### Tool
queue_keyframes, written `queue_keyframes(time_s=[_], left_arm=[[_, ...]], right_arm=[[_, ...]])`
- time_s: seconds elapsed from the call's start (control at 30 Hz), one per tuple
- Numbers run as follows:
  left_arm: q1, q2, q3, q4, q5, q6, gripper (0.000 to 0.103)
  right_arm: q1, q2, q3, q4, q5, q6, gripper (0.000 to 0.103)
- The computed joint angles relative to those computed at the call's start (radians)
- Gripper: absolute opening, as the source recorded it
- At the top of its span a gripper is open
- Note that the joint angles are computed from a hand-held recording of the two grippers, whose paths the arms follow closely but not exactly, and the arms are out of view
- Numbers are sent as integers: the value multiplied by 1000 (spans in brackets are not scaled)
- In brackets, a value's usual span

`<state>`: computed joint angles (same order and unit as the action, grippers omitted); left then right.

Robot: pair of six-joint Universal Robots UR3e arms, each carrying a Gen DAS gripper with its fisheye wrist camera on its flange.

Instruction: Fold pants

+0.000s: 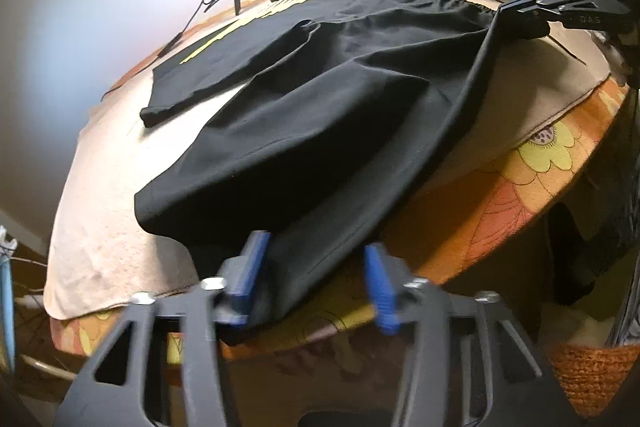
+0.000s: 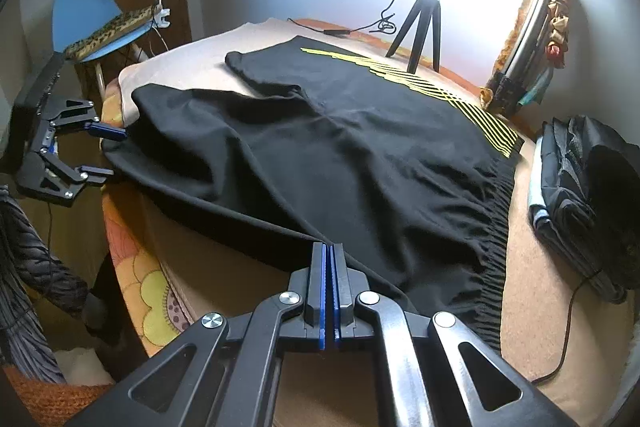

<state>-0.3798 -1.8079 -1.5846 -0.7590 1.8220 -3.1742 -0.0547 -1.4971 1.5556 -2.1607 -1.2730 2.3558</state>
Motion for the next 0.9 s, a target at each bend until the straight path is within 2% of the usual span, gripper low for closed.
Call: queue_keyframes(time_s=[0.03, 0.23, 0.27, 0.33, 0.47, 0.53, 0.6, 0.73, 0.8, 0.9], left_arm=[[5, -1, 0, -4, -11, 11, 4], [11, 27, -46, 64, -25, 0, 1], [17, 33, -48, 71, -27, -4, 1], [24, 43, -53, 91, -23, -17, 1], [39, 46, -36, 105, -33, -26, 1], [36, 41, -24, 114, -22, -21, 1], [37, 39, -15, 123, -17, -20, 1], [44, 45, -10, 141, -12, -30, 1], [42, 49, -11, 147, -1, -32, 1], [34, 64, -19, 168, 21, -33, 1]], right_arm=[[-1, 0, -2, 2, 4, 2, 0], [-42, -18, 6, 60, 37, -50, 2], [-44, -23, 15, 60, 33, -60, 7], [-56, -38, 38, 68, 18, -94, 37], [-98, -97, 121, 60, -1, -179, 41], [-109, -122, 167, 31, -24, -214, 51], [-106, -138, 206, -7, -53, -238, 55], [-90, -144, 257, -86, -112, -263, 55], [-88, -146, 266, -107, -115, -272, 51], [-67, -133, 263, -143, -155, -254, 12]])
